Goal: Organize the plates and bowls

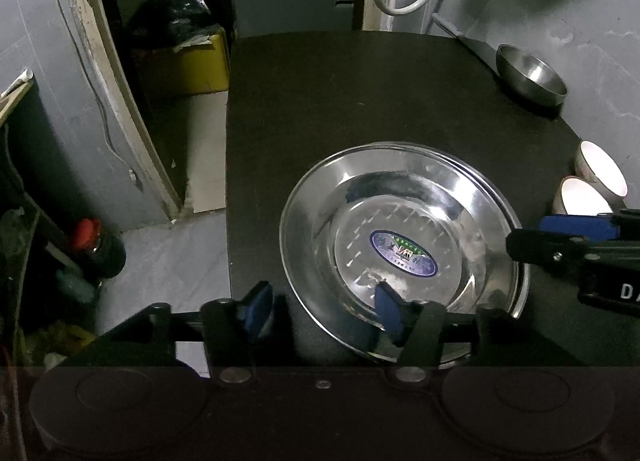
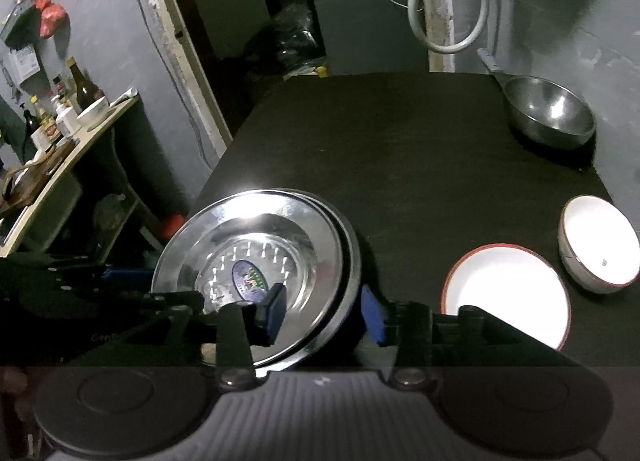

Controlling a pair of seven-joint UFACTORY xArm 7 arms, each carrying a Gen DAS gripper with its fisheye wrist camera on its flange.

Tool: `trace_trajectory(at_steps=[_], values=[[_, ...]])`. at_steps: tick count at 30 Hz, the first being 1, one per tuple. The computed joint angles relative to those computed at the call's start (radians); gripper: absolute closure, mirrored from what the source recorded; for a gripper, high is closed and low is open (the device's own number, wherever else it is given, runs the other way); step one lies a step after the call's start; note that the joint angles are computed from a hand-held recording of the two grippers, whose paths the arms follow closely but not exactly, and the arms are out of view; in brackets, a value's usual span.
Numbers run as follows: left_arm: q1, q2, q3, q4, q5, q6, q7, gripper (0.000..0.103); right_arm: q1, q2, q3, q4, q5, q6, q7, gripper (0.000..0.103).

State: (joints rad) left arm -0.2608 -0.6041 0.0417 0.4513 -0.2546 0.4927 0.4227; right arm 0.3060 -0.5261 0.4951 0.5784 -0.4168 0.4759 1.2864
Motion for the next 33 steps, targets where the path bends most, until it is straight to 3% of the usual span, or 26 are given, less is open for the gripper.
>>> trace_trajectory(at_steps=[3, 6, 8, 10, 15, 22, 26, 28, 33], values=[[0.016, -0.007, -0.019, -0.002, 0.017, -0.005, -0.022, 0.036, 0.003, -0.033, -0.003, -0.016, 0.005, 0.009, 0.01, 0.041], [0.025, -0.03, -0.019, -0.012, 0.02, -0.043, -0.051, 0.02, -0.008, -0.088, 0.0, -0.047, 0.007, 0.005, 0.03, 0.024], [0.02, -0.043, -0.01, -0.02, 0.008, -0.081, -0.071, 0.006, -0.021, -0.12, 0.007, -0.062, 0.012, 0.016, 0.047, 0.006], [0.004, -0.043, 0.004, -0.017, -0.006, -0.108, -0.08, 0.001, -0.028, -0.141, 0.008, -0.073, 0.018, 0.035, 0.048, 0.0], [-0.04, -0.004, 0.004, 0.022, -0.023, -0.114, -0.107, 0.001, -0.036, -0.17, -0.007, -0.094, 0.035, 0.08, 0.03, 0.0], [-0.169, 0.105, 0.014, 0.094, -0.13, -0.209, -0.123, 0.001, -0.159, -0.24, -0.017, -0.131, -0.013, 0.087, 0.08, 0.0], [-0.3, 0.277, 0.047, 0.238, -0.233, -0.277, -0.021, 0.001, -0.263, -0.264, -0.015, -0.155, -0.036, 0.046, 0.161, 0.0], [-0.323, 0.373, 0.033, 0.328, -0.285, -0.285, 0.023, 0.001, -0.319, -0.265, -0.012, -0.168, -0.045, 0.01, 0.21, 0.0], [-0.317, 0.653, -0.025, 0.65, -0.377, -0.189, 0.074, 0.001, -0.486, -0.238, 0.068, -0.158, -0.117, -0.046, 0.343, 0.004]])
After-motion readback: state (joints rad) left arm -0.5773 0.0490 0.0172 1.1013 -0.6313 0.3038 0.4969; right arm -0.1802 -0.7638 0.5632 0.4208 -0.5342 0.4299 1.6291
